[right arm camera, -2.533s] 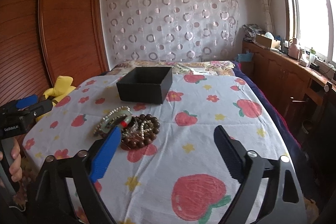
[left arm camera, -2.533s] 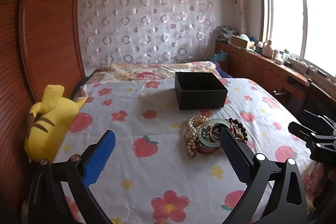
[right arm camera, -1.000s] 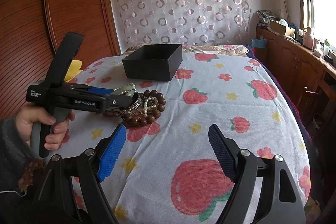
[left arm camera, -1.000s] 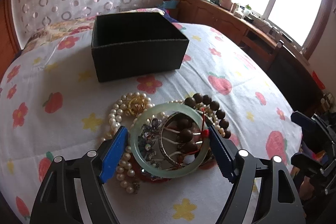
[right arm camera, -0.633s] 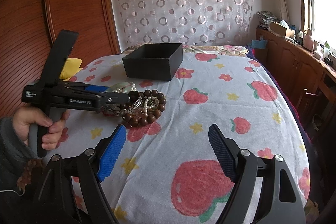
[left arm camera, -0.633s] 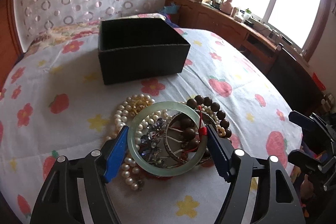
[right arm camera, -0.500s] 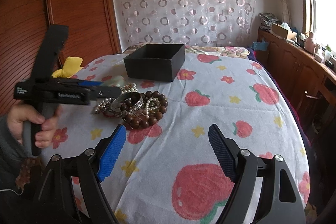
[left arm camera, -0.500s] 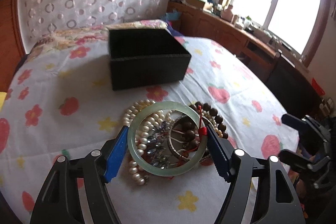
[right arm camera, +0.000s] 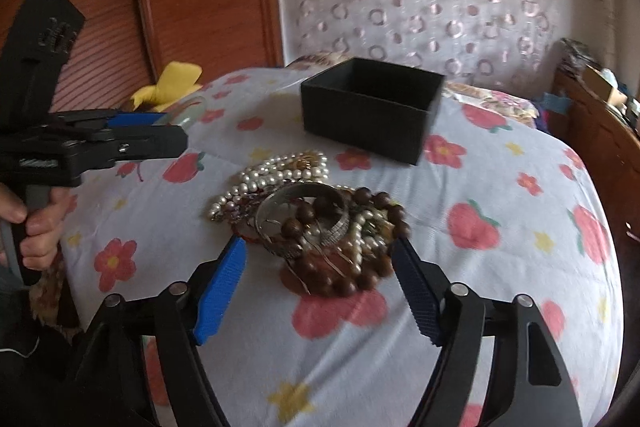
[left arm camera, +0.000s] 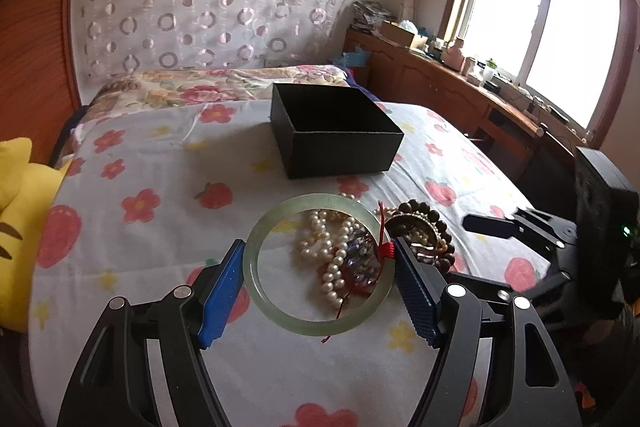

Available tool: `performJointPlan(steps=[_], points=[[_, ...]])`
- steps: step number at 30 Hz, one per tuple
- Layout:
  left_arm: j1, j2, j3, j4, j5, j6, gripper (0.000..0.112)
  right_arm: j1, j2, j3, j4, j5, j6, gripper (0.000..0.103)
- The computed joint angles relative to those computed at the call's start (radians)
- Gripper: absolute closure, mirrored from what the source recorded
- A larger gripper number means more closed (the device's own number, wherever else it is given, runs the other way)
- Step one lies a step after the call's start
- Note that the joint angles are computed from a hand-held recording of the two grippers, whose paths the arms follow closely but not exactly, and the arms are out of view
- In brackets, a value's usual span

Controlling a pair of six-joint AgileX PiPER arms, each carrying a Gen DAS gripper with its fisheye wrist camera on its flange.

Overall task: Organize jewelry
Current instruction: 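Grasp the green jade bangle with the left tool while the right tool grasps the silver cuff bangle, then carry both bangles into the black box and open both tools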

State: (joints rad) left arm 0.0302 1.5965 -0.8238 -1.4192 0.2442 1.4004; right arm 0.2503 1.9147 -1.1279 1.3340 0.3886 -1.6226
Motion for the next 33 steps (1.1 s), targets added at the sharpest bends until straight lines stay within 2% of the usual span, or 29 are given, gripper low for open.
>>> performJointPlan(steps=[7, 15, 19, 28, 33], points=[[0.016, -0.037, 0.056, -0.129, 0.007, 0.126, 0.043, 0.039, 0.065, -0.137, -0.292, 0.042, 0.274, 0.030], [0.034, -0.055, 0.074, -0.154, 0.019, 0.157, 0.043, 0.074, 0.100, -0.204, -0.485, 0.053, 0.441, 0.032], [0.040, -0.060, 0.076, -0.141, 0.023, 0.145, 0.043, 0.092, 0.112, -0.215, -0.563, 0.030, 0.509, 0.032], [0.041, -0.055, 0.078, -0.151, 0.027, 0.156, 0.043, 0.090, 0.109, -0.211, -0.569, 0.027, 0.500, 0.039], [0.038, -0.054, 0.078, -0.160, 0.024, 0.164, 0.043, 0.087, 0.089, -0.179, -0.479, -0.001, 0.411, 0.040]])
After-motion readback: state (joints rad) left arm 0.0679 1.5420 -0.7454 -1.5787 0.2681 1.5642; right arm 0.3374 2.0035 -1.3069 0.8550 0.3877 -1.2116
